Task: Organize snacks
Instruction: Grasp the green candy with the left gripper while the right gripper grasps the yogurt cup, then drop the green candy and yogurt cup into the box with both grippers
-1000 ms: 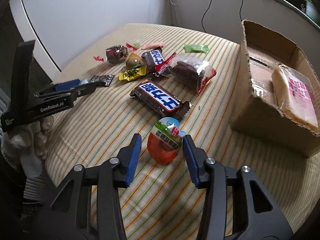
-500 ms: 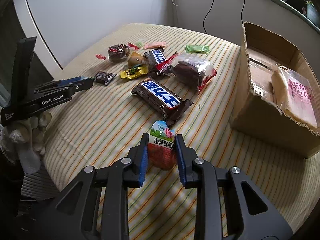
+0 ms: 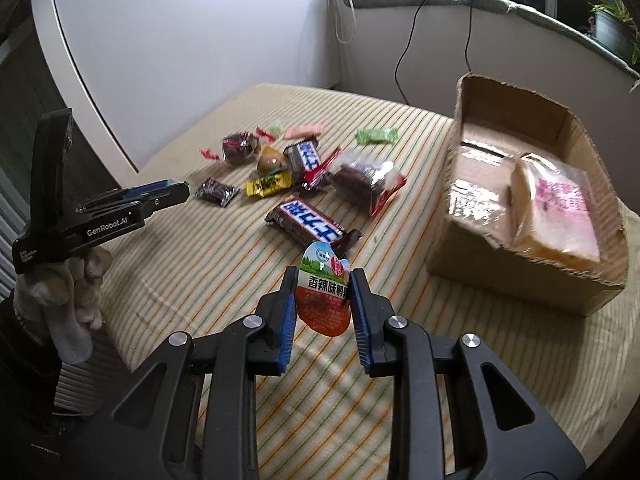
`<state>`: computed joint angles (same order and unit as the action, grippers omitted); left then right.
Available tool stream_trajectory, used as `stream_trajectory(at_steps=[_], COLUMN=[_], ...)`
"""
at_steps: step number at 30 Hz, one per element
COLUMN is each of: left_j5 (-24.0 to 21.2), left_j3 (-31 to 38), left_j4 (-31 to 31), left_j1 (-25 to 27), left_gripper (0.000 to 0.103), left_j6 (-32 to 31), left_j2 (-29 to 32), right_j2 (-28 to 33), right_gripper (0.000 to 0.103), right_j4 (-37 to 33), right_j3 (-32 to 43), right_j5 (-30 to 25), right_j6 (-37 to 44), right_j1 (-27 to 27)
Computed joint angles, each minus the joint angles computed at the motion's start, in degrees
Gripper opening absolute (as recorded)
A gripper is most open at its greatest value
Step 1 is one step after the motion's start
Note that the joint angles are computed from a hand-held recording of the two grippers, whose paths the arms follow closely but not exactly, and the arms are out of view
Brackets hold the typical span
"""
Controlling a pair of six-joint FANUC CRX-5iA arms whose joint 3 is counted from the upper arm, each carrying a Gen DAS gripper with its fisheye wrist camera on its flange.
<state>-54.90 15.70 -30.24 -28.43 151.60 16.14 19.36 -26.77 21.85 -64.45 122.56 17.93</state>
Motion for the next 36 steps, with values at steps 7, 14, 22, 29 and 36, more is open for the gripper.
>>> stream_trajectory(at_steps=[7, 14, 22, 29, 36], left_j5=[3.30, 6.20, 7.50, 7.23, 5.51], left_j3=[4.60, 10.22, 18.11, 26.20, 35.13], left_j4=[2.14, 5.56, 9.41, 14.20, 18.32], left_j1=[-0.14, -0.05, 0.32, 1.42, 2.59], left_gripper=[0.032, 0.032, 0.032, 0.032, 0.032], left_j6=[-5.10, -10.99, -17.85, -24.09, -29.16], left_j2=[2.56, 6.68, 12.52, 18.62, 25.05], right_j2=[0.65, 2.63, 5.16, 7.96, 10.70], right_gripper=[0.026, 0.026, 0.026, 0.026, 0.026], right_j4=[-0.86, -0.23, -0.11, -0.06, 0.08], right_j3=[2.89, 6.79, 10.56, 13.83, 16.83], right_j5=[0.31, 1.56, 1.25, 0.03, -1.06], right_j6=[-0.60, -2.01, -2.79, -3.15, -4.10], right_j1=[-2.01, -3.36, -4.89, -5.41, -5.74])
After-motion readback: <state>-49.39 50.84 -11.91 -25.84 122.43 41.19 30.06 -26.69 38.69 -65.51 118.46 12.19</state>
